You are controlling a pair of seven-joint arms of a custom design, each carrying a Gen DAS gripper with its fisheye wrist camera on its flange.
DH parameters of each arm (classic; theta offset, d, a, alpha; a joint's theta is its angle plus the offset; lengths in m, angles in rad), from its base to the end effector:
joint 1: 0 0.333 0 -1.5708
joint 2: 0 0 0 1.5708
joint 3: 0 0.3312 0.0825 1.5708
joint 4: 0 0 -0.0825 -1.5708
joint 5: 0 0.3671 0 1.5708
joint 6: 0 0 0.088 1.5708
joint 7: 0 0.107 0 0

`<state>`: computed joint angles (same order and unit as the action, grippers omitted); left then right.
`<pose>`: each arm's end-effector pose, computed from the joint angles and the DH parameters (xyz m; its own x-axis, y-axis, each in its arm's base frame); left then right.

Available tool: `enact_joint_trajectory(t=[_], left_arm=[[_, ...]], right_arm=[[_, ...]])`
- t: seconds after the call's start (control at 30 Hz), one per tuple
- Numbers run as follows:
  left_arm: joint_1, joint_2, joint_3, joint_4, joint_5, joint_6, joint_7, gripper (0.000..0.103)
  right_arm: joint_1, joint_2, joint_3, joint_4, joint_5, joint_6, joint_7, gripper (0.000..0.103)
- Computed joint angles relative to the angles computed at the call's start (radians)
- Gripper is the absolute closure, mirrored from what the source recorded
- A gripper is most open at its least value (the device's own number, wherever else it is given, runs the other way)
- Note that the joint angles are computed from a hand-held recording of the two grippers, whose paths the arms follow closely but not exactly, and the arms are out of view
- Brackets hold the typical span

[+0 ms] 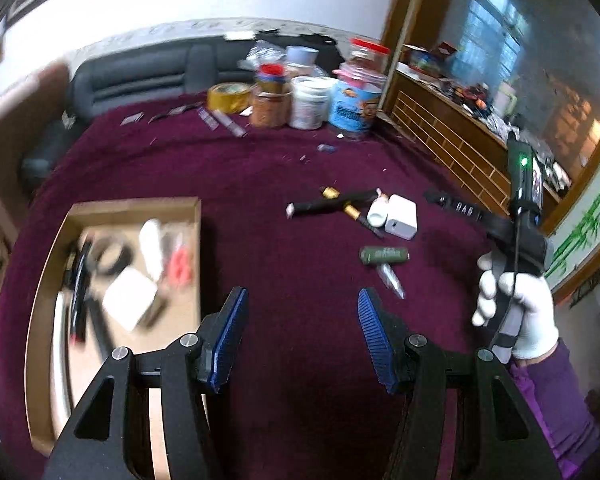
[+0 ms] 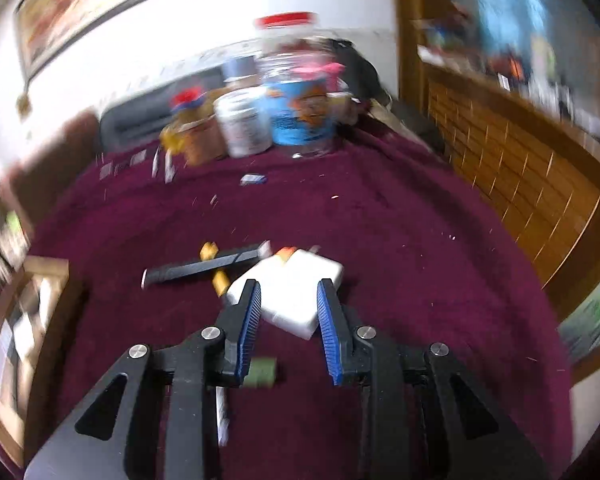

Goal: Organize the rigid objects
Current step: 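Move both tools back to the table and grasp another black marker with the left tool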

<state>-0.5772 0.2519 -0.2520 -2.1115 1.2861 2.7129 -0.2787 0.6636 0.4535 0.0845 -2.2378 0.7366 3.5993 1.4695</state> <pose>0.3706 -0.4473 0.3478 -0.1154 -0.9854 0.1252 -0.7592 0.0062 -0.6508 0.4715 0.3176 0.2869 0.1179 -0.9606 -0.2515 -0.7139 0.0941 -0.6939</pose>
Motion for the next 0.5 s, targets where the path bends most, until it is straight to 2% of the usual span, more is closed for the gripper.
enact_joint_trajectory(t=[0.07, 0.13, 0.2, 0.27, 0.37, 0.43, 0.5], left_arm=[[0.009, 0.069, 0.002, 0.086, -0.050, -0.032, 0.121, 0.052], [0.021, 0.141, 0.014, 0.165, -0.119, -0.017, 0.231, 0.052], [0.046, 0.228, 0.008, 0.257, -0.241, -0.008, 0.380, 0.052], [0.060, 0.335, -0.003, 0.382, -0.338, -0.039, 0.537, 0.053], [0.049, 0.472, -0.008, 0.556, -0.421, -0.094, 0.734, 0.053], [0.014, 0.561, 0.007, 0.691, -0.454, -0.166, 0.849, 0.053], [-0.026, 0.643, 0.032, 0.826, -0.473, -0.220, 0.945, 0.053]], right_arm=[[-0.129, 0.019, 0.084, 0.001, -0.118, 0.027, 0.122, 0.077], [-0.265, 0.050, 0.176, -0.006, -0.281, 0.065, 0.262, 0.077], [-0.353, 0.092, 0.230, -0.016, -0.417, 0.117, 0.368, 0.077], [-0.374, 0.106, 0.229, -0.011, -0.479, 0.082, 0.411, 0.077], [-0.410, 0.114, 0.237, -0.013, -0.549, 0.044, 0.482, 0.077], [-0.430, 0.118, 0.245, -0.013, -0.593, 0.047, 0.517, 0.077], [-0.418, 0.114, 0.230, -0.012, -0.606, 0.039, 0.526, 0.077]])
